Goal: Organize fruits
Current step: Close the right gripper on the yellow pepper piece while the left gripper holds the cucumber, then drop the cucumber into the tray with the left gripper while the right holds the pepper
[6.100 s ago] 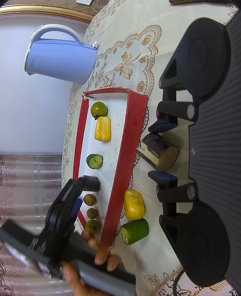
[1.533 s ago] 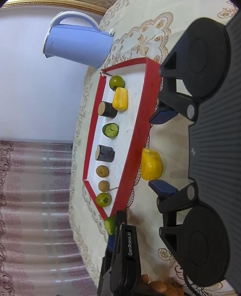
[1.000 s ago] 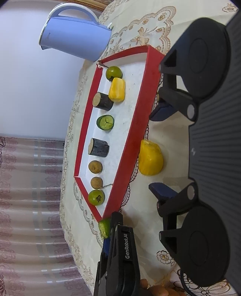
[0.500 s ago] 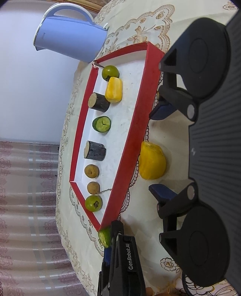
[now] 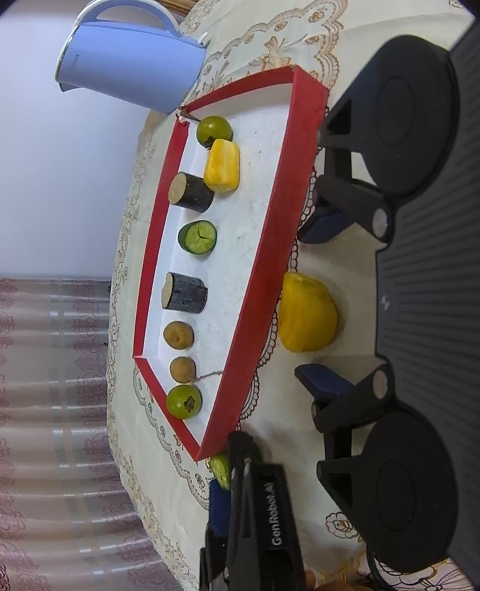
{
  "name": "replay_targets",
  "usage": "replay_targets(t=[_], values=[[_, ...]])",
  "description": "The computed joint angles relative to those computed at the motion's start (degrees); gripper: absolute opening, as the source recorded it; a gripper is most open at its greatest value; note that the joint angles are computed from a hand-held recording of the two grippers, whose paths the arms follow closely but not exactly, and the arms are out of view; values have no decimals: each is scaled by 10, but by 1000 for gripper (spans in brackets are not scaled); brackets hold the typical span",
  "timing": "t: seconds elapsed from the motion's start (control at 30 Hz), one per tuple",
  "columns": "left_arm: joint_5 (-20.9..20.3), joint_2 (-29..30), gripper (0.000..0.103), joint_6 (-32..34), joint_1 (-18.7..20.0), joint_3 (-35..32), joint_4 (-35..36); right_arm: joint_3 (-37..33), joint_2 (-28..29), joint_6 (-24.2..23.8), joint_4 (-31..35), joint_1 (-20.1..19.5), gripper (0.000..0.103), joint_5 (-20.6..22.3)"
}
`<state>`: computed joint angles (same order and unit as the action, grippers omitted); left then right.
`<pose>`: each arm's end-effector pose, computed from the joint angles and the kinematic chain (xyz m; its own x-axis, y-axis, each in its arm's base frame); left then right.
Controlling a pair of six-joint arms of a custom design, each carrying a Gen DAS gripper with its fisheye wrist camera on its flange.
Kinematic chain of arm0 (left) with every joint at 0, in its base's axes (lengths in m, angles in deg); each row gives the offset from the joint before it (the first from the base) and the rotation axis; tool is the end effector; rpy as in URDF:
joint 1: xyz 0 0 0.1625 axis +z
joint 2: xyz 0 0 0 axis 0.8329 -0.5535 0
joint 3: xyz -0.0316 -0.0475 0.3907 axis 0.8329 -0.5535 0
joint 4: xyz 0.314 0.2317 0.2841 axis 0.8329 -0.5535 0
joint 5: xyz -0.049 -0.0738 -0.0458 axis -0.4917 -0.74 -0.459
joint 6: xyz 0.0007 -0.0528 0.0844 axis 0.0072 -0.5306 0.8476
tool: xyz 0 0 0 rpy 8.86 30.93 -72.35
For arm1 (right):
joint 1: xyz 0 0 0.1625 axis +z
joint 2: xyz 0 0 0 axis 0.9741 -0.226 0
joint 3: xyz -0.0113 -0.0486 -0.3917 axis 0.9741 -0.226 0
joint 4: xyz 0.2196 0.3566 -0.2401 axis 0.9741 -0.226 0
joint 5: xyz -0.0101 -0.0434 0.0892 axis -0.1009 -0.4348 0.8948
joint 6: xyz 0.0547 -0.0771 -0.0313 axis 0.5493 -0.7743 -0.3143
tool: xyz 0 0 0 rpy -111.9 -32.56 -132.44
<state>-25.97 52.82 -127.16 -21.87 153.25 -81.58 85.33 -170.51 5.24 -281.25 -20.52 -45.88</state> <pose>-0.2949 -0.4476 -0.1741 -0.5804 0.4753 -0.6612 0.8073 0.4422 -0.3908 -0.0830 -0.3639 0.2007 -0.6878 0.1548 0.7092 -0.4973 0.6112 -0.6157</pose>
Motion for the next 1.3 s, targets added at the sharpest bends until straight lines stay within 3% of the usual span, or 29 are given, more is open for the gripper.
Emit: replay_targets(t=[0.07,0.13,0.3,0.37,0.53,0.77,1.07,1.3], values=[[-9,7,75,0,-1,-8,10,0,-2,0,4,1,61,2],[-18,21,75,-12,-1,-29,42,0,-3,3,6,0,49,4],[-1,31,75,-44,11,-52,91,4,-7,4,8,-7,43,18],[13,26,61,-45,15,-49,90,6,-9,3,6,-10,42,24],[59,1,38,-43,26,-22,63,26,-22,-5,-14,-25,42,45],[105,-26,34,-55,41,3,35,55,-71,-7,-2,-57,42,93],[102,-29,32,-36,35,12,15,70,-100,-1,11,-79,42,127],[54,-10,32,-28,19,-1,27,72,-106,1,18,-88,42,135]])
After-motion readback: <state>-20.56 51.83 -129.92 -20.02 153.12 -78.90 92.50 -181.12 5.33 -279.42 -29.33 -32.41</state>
